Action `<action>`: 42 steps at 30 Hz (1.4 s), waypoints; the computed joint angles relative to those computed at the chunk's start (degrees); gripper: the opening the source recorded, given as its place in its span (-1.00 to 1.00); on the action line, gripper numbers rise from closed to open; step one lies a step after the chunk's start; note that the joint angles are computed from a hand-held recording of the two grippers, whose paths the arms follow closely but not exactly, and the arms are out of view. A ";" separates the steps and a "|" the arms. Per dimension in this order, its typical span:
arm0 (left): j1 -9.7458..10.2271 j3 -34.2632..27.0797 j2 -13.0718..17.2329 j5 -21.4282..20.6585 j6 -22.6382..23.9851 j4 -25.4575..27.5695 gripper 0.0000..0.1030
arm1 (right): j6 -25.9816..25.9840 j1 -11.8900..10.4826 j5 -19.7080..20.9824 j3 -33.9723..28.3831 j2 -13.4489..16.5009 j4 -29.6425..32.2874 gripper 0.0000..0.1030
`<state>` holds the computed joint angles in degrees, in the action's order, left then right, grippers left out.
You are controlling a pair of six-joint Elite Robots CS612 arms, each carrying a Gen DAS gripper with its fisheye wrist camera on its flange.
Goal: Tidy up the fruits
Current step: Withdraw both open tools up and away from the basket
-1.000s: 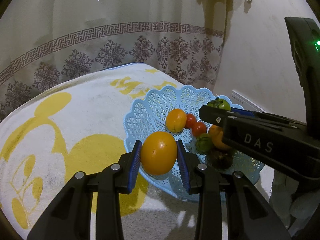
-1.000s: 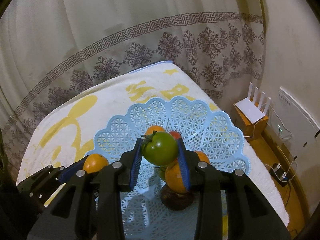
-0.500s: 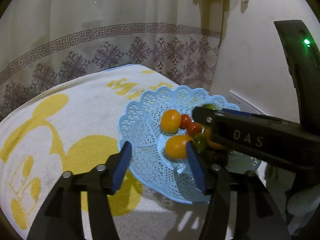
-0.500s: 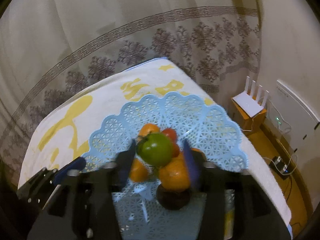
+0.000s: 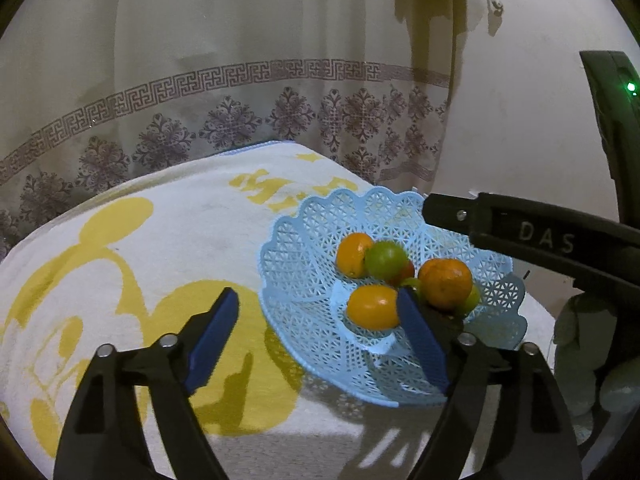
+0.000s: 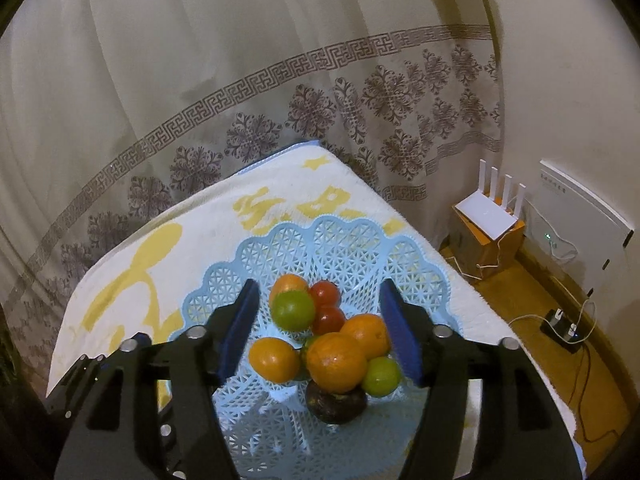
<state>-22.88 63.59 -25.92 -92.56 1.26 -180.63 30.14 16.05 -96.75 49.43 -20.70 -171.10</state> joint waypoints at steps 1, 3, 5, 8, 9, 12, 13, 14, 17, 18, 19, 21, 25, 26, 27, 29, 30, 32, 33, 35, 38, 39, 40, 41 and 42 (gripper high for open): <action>-0.04 0.22 -0.12 0.45 0.02 -0.53 0.65 | 0.13 0.02 -0.35 0.21 -0.14 -0.31 0.44; -0.12 0.45 -0.29 1.28 0.28 -1.03 0.72 | 0.54 0.01 -0.77 1.01 -0.62 -1.23 0.55; -0.25 0.77 -0.49 2.25 0.49 -1.56 0.73 | 0.73 0.00 -1.22 1.84 -1.12 -2.21 0.64; -0.28 1.25 -0.85 3.00 0.45 -2.35 0.78 | 0.47 -0.03 -2.18 3.29 -1.99 -3.63 0.69; -0.30 1.45 -1.00 3.40 0.38 -2.67 0.79 | 0.29 -0.08 -2.60 4.03 -2.41 -4.31 0.72; -0.29 1.87 -1.28 3.96 0.23 -3.65 0.83 | -0.36 -0.10 -4.47 5.97 -3.54 -5.43 0.75; -0.30 2.04 -1.38 4.26 0.24 -4.10 0.83 | -0.68 -0.15 -4.80 6.60 -3.88 -5.84 0.77; -0.31 2.14 -1.45 4.51 0.30 -4.47 0.83 | -1.15 -0.17 -5.12 7.52 -4.36 -6.47 0.78; -0.44 2.62 -1.76 5.75 0.68 -5.74 0.83 | -3.03 -0.14 -4.35 9.65 -5.14 -9.43 0.89; -0.48 2.77 -1.82 6.08 0.81 -6.07 0.83 | -4.26 -0.13 -3.43 10.33 -5.30 -10.77 0.93; -0.51 2.88 -1.88 6.42 0.94 -6.31 0.83 | -5.26 -0.08 -2.83 10.80 -5.42 -11.53 0.94; -0.63 3.02 -1.94 7.24 1.00 -6.63 0.83 | -8.59 0.23 -2.34 11.29 -5.46 -12.43 0.94; -0.67 3.07 -2.03 8.75 0.61 -6.90 0.83 | -12.38 0.63 -0.95 11.61 -5.44 -12.42 0.94; -0.67 3.13 -2.06 9.01 0.60 -7.04 0.83 | -12.60 0.68 -0.49 11.48 -5.35 -12.21 0.94; -0.68 3.18 -2.07 9.35 0.71 -7.28 0.83 | -12.77 0.74 -0.24 11.36 -5.30 -12.03 0.94; -0.82 3.42 -2.08 10.80 1.12 -8.25 0.83 | -12.88 0.83 -0.12 11.21 -5.20 -11.69 0.94; -0.88 3.54 -2.10 11.35 1.33 -8.69 0.83 | -12.82 0.87 -0.03 11.16 -5.16 -11.54 0.94; -0.85 3.59 -2.16 11.30 1.41 -8.87 0.83 | -12.77 0.89 0.42 10.97 -5.07 -11.18 0.94; -0.81 3.59 -2.18 11.25 1.24 -8.76 0.83 | -12.90 0.91 0.47 10.90 -5.03 -11.09 0.94; -0.87 3.60 -2.18 11.80 1.06 -8.69 0.90 | -13.41 0.99 0.62 10.64 -4.91 -10.77 0.94; -0.93 3.45 -2.10 12.73 1.09 -8.30 0.90 | -13.90 1.06 0.83 10.38 -4.74 -10.34 0.94; -0.93 3.35 -2.06 13.00 0.97 -8.07 0.90 | -14.02 1.06 0.90 10.26 -4.66 -10.12 0.94; -0.92 3.24 -2.02 13.22 0.83 -7.75 0.90 | -14.11 1.06 1.00 10.14 -4.57 -9.90 0.94; -0.91 3.11 -1.96 13.38 0.66 -7.41 0.90 | -14.13 1.05 1.09 10.20 -4.54 -9.83 0.94; -0.88 2.95 -1.89 13.54 0.51 -7.03 0.90 | -14.06 1.05 1.14 10.13 -4.49 -9.54 0.94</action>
<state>-23.76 66.55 -27.81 -79.02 1.76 -187.65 16.08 17.10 -95.60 59.56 -25.20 -180.64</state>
